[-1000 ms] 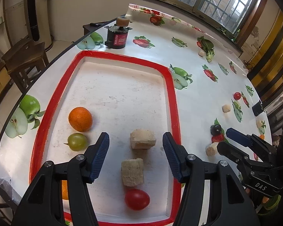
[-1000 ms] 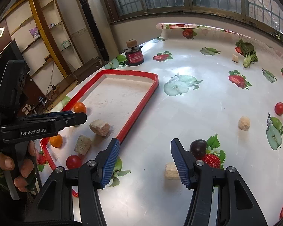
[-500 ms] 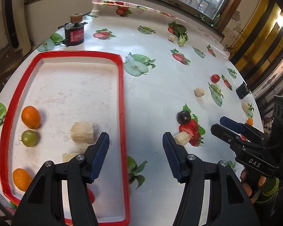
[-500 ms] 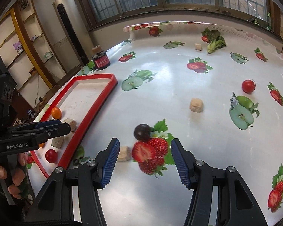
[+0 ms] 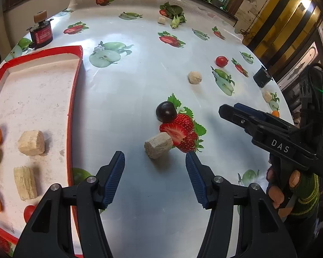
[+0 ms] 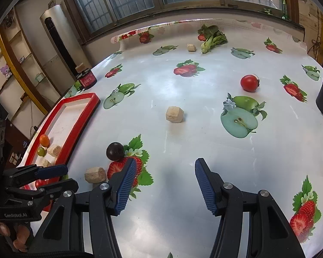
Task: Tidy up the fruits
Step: 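Move both tools back toward the beige cube and the grey cork piece, then grasp the grey cork piece with the left tool while the right tool grasps the beige cube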
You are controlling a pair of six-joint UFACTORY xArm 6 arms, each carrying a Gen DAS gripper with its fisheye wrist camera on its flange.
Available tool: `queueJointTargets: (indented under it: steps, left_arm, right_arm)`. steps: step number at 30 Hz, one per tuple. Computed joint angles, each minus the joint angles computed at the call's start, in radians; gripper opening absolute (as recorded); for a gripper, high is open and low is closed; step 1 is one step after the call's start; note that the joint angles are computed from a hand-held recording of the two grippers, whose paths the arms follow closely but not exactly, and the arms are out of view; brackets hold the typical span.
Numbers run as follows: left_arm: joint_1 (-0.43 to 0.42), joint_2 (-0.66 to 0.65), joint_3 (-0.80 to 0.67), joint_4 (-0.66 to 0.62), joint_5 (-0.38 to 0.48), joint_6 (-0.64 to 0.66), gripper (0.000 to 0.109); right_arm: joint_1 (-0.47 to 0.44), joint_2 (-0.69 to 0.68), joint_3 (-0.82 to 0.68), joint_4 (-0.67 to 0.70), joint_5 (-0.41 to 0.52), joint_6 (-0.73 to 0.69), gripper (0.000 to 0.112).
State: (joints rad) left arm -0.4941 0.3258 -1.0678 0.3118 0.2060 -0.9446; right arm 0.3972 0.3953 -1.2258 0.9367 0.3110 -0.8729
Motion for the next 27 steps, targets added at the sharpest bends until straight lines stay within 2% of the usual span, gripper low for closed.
queueJointTargets:
  steps: [5, 11, 13, 15, 19, 21, 23, 26, 27]
  left_arm:
    - [-0.005, 0.042, -0.035, -0.043, 0.001, 0.044, 0.057]
    - [0.000, 0.088, -0.072, 0.008, -0.009, 0.010, 0.057]
    - [0.007, 0.099, -0.084, 0.099, -0.013, -0.066, 0.057]
    - [0.009, 0.106, -0.088, 0.092, -0.030, -0.055, 0.057]
    - [0.011, 0.115, -0.089, 0.083, -0.059, -0.032, 0.046]
    - [0.006, 0.119, -0.080, 0.019, -0.089, 0.027, 0.031]
    - [0.002, 0.119, -0.073, -0.011, -0.106, 0.058, 0.031]
    - [0.002, 0.115, -0.068, 0.002, -0.112, 0.046, 0.031]
    - [0.002, 0.113, -0.065, -0.004, -0.113, 0.050, 0.031]
  right_arm:
    - [-0.003, 0.044, -0.047, -0.025, 0.003, 0.020, 0.058]
    - [0.000, 0.106, -0.116, -0.077, -0.003, 0.054, 0.058]
    - [0.000, 0.132, -0.147, -0.070, 0.000, 0.049, 0.056]
    - [0.003, 0.163, -0.182, -0.090, -0.004, 0.072, 0.053]
    - [0.007, 0.231, -0.258, -0.110, -0.005, 0.114, 0.045]
    - [0.014, 0.255, -0.285, -0.083, -0.026, 0.098, 0.045]
    - [0.020, 0.275, -0.311, -0.056, -0.035, 0.084, 0.044]
    - [0.031, 0.294, -0.327, -0.088, -0.068, 0.114, 0.027]
    - [0.030, 0.294, -0.327, -0.095, -0.065, 0.116, 0.026]
